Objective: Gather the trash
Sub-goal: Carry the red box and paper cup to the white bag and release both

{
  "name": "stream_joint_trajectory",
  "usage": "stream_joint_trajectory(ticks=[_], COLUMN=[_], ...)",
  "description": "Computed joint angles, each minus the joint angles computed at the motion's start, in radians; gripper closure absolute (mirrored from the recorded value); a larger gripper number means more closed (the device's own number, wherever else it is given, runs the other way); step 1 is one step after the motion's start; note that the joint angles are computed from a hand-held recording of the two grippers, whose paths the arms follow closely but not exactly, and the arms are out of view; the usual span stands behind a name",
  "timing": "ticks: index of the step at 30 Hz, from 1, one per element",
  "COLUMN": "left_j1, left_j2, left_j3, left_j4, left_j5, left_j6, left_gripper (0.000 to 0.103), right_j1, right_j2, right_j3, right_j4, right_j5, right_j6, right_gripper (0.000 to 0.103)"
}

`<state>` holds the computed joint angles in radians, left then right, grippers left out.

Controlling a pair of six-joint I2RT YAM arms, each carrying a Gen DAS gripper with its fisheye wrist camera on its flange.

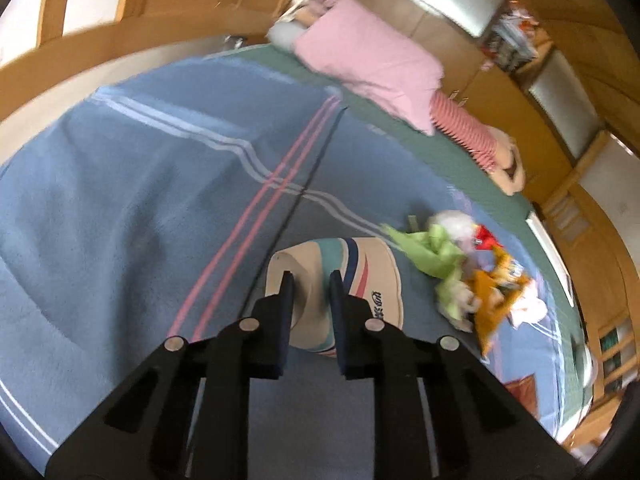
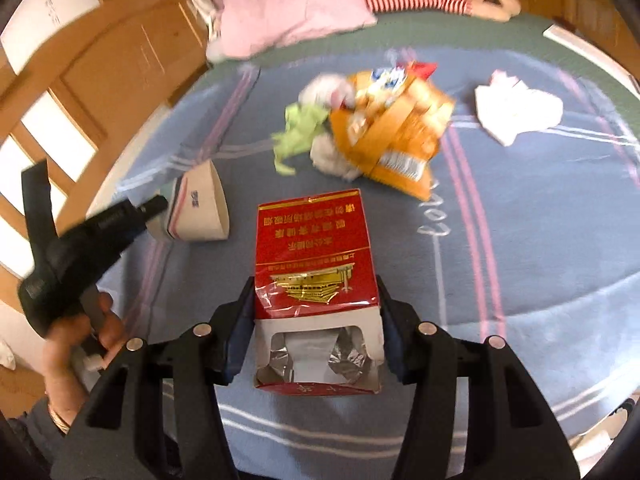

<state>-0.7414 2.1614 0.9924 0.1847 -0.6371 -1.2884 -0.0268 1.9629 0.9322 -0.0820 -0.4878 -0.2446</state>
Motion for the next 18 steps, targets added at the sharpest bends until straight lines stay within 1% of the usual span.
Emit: stream_joint_trajectory(ticks=[4,6,8,9,10,11,12,15,17,18], left_j1=[-0.107,-0.173,-0.240,-0.263,-0.286,-0.318,-0.336,-0.407,-0.461,-0.485], left_j2=[-0.029,-0.040,-0.041,-0.039,-0.036,-0.029,-0.021,0.012,0.048,0.070], left_j3=[-0.018,-0.035,-0.033,-0.029,-0.018,0.012,0.037,0.147,0.241,0.284], left_j4=[0.014,0.048,0.059,0.065,0.061,0.040,0.025,-0.078,-0.179,-0.209], left_j5=[-0.071,-0.092,-0.113,-0.118,-0.122,-0.127,-0.127,-0.134,-0.154,-0.156], left_j6=[-0.009,-0.045,-0.097,-0.107,-0.111,-0.108,-0.101,-0.087,-0.101,-0.103], left_gripper=[0.084,0.084,0.084,0.084,0.084,0.084,0.084,0.084,0.084,0.084], right_j1=[-0.113,-0.199,-0.265,-0.323,-0.354,-0.399,-0.464,-0.632,-0.712,-0.754], right_j2=[-0.123,-0.182,-0.216,-0.232,-0.240,-0.248,-0.243,-0.218,-0.190,-0.171], right_j3=[-0.071,-0.089,-0.110,-0.124,-0.142,-0.159,-0.155,-0.119,-0.104,-0.106], right_j4=[-0.040,-0.100,-0.143,-0.173,-0.172,-0.189,-0.241,-0.408,-0.471,-0.485], right_j5=[-0.101,-0.163,-0.202,-0.221,-0.225,-0.233,-0.247,-0.258,-0.227,-0.184], right_j6=[-0.074,-0.145,-0.206,-0.259,-0.281,-0.319,-0.381,-0.570,-0.676,-0.728], right_gripper=[0.048,0.048,0.048,0.048,0.048,0.048,0.048,0.048,0.048,0.048])
